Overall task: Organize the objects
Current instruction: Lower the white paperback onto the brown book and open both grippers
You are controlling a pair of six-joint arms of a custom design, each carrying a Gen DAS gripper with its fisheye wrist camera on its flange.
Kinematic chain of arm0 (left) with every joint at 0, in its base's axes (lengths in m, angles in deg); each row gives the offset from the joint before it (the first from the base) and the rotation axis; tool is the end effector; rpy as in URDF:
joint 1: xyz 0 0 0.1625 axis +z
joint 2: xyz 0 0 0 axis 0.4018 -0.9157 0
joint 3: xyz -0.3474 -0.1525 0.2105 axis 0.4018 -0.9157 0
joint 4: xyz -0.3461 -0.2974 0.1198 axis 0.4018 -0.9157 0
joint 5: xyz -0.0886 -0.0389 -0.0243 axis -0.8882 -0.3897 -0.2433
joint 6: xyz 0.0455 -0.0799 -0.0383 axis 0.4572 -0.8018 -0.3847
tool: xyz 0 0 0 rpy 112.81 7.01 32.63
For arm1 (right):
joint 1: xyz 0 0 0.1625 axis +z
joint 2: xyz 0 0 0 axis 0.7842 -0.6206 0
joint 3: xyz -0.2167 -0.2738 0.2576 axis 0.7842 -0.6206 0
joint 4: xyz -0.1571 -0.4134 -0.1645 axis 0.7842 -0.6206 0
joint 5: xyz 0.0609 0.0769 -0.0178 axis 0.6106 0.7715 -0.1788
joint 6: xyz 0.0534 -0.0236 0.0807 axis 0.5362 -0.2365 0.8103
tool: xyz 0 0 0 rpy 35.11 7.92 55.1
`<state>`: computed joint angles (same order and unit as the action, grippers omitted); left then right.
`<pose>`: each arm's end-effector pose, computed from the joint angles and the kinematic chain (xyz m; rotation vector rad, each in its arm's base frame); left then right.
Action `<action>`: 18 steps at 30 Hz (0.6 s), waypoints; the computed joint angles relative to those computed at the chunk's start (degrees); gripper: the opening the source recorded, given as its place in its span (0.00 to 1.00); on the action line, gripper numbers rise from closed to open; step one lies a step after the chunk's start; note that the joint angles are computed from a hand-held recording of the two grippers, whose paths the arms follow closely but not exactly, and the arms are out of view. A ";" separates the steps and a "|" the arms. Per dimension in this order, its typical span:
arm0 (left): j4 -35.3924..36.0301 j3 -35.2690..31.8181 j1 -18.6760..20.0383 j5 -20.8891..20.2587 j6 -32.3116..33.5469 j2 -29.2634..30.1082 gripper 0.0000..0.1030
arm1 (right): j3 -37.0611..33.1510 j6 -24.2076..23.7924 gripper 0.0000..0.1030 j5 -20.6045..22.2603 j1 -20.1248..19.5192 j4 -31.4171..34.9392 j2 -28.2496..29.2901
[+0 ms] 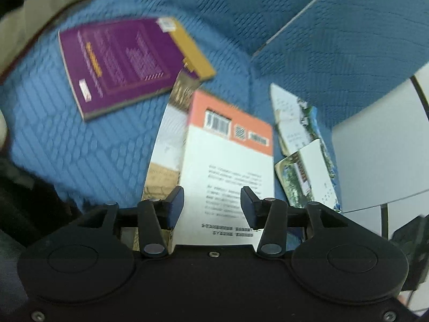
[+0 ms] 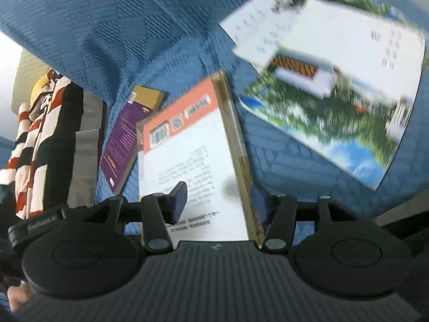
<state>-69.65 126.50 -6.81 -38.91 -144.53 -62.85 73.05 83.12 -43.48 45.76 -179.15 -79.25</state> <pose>-0.3050 -0.2804 0.1569 -0.0564 2.8186 -0.6221 0.1648 -0.3532 0.3677 0.2303 -2.9605 0.4174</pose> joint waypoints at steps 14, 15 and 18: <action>13.31 -7.55 -6.71 5.80 -0.79 -6.58 0.43 | -8.72 2.61 0.54 -2.65 18.37 -1.13 2.65; 14.46 -7.99 -7.40 6.39 -0.87 -7.20 0.43 | -9.02 3.03 0.54 -2.84 19.31 -0.98 2.60; 17.74 -9.14 -9.72 8.17 -1.07 -9.18 0.43 | -9.40 3.92 0.54 -4.11 22.24 -0.99 2.27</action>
<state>-51.91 117.37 -16.53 -30.74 -145.60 -72.02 63.65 87.04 -47.59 68.00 -180.14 -76.97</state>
